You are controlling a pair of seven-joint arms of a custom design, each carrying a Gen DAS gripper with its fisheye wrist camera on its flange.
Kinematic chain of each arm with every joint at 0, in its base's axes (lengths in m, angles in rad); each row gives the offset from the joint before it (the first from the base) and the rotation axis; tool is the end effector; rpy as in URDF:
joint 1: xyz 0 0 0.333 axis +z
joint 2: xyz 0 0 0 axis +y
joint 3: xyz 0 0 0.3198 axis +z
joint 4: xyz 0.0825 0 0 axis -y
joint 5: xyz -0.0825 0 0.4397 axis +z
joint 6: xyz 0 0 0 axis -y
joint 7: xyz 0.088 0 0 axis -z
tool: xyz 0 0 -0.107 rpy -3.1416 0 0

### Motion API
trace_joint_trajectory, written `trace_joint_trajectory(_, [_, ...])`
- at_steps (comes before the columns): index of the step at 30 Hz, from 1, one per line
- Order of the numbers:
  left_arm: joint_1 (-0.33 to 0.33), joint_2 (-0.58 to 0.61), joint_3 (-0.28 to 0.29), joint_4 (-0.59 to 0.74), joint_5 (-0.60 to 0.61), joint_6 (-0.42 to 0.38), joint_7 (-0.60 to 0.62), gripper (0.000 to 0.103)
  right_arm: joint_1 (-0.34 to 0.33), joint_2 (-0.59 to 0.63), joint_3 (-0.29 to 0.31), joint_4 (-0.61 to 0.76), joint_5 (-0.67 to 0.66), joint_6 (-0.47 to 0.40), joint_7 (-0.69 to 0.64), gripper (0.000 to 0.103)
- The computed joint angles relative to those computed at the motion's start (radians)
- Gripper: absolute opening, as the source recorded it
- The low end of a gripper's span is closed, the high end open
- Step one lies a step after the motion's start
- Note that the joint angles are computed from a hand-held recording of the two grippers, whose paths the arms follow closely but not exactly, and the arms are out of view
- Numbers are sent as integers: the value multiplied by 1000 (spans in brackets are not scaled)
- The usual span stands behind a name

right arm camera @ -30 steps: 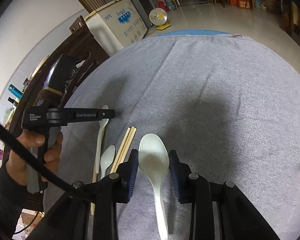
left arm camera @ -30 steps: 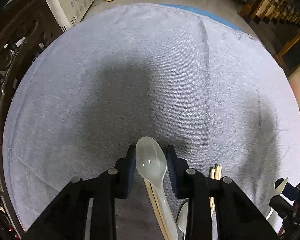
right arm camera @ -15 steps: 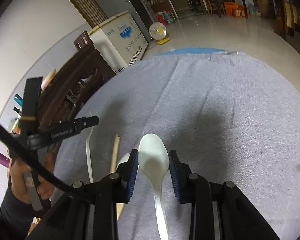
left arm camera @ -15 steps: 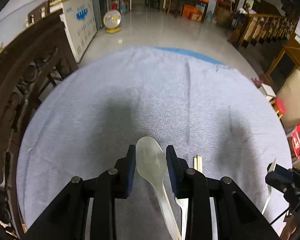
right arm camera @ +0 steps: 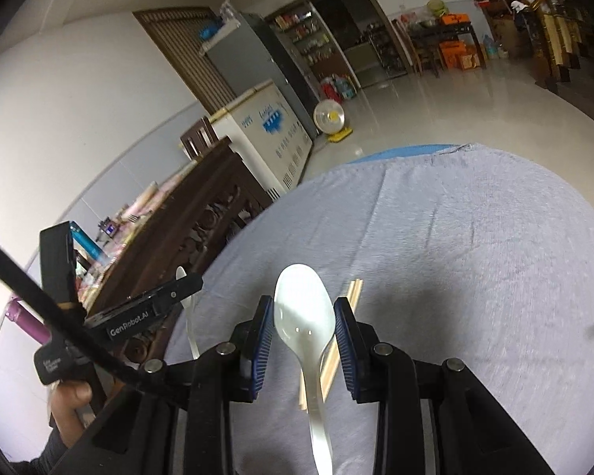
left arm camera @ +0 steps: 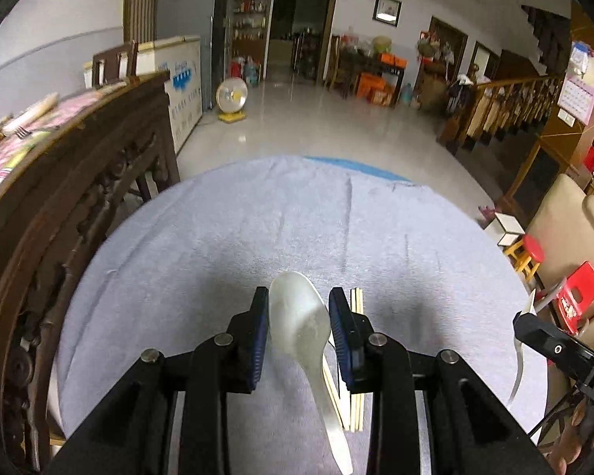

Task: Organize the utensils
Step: 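Carry both spoons to the dark holder cup and lower them in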

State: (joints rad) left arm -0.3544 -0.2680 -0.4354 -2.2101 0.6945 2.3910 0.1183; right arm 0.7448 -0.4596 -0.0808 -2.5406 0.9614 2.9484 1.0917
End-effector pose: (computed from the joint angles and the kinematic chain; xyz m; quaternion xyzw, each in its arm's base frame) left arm 0.3935 -0.4063 0.5102 -0.7247 0.5750 -0.2838 0.2522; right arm 0.4134 0.2531 0.4842 -0.7030 0.5394 -0.0119 0.4634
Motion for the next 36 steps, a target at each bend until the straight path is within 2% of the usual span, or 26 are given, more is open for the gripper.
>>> trace_joint_trajectory(5, [-8, -61, -27, -32, 23, -21, -41, 31, 24, -84, 43, -73, -25, 85, 53, 33])
trace_joint_trajectory(16, [-7, -150, -80, -78, 39, -44, -90, 31, 107, -222, 59, -192, -121, 220, 196, 33])
trace_joint_trajectory(25, [-16, -185, -118, -95, 56, -61, -126, 31, 86, -312, 136, -275, -214, 279, 326, 33])
trace_joint_trajectory(29, [-19, -218, -131, -122, 65, -54, -165, 31, 106, -330, 141, -311, -245, 333, 381, 33])
trace_joint_trajectory(36, [-16, -233, -158, -145, 79, -37, -210, 31, 153, -322, 108, -346, -321, 399, 465, 33])
